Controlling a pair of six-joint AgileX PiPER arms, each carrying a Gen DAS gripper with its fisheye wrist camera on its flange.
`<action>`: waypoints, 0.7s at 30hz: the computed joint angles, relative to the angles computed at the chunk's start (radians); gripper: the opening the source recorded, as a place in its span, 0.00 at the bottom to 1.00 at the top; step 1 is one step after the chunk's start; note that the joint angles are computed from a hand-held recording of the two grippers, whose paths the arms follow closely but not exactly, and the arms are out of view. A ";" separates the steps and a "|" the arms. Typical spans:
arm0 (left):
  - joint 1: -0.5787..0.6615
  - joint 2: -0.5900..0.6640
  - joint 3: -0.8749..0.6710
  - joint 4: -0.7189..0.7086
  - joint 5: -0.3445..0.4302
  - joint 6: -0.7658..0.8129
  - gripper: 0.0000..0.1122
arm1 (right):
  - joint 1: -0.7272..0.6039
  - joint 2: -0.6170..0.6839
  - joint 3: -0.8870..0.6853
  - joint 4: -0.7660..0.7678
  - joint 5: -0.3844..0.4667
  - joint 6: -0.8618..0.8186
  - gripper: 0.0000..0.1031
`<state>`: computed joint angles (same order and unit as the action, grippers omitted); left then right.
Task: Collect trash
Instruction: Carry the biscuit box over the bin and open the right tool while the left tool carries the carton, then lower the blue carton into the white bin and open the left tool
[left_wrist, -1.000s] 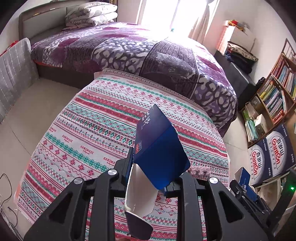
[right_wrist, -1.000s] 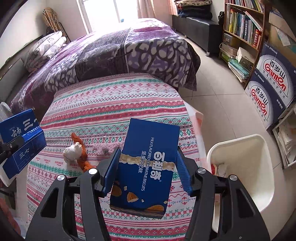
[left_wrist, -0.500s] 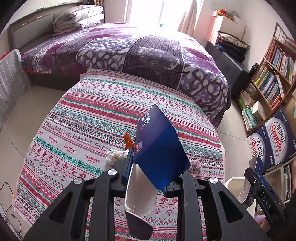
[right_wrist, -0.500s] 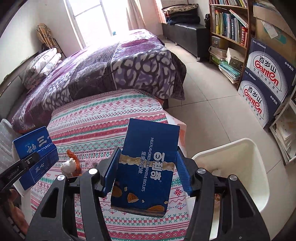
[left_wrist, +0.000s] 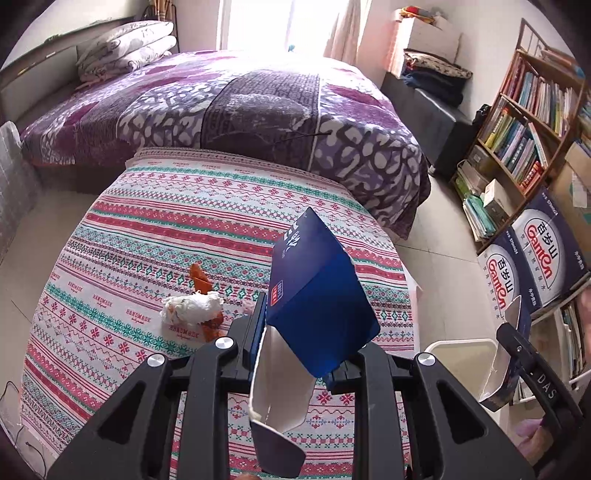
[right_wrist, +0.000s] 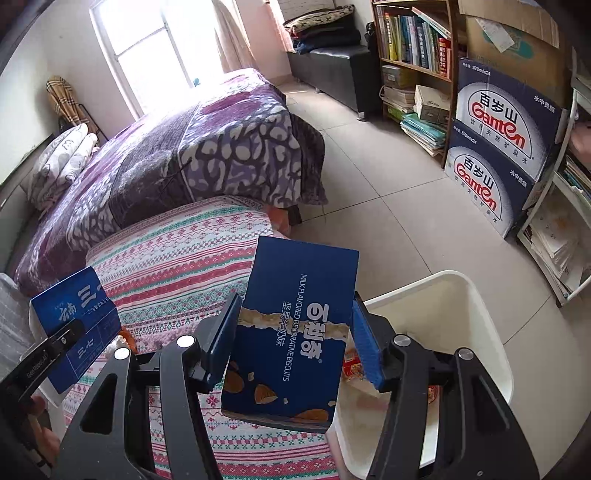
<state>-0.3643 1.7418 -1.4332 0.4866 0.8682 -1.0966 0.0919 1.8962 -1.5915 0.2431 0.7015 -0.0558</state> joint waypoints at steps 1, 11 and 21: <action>-0.009 0.011 -0.014 -0.001 0.005 0.002 0.22 | -0.012 0.002 -0.003 0.003 0.005 0.001 0.53; -0.104 0.143 -0.179 -0.015 0.044 0.046 0.22 | -0.134 0.043 -0.066 0.000 0.082 0.029 0.53; -0.184 0.281 -0.372 -0.057 0.084 0.120 0.22 | -0.230 0.044 -0.078 -0.001 0.089 0.034 0.69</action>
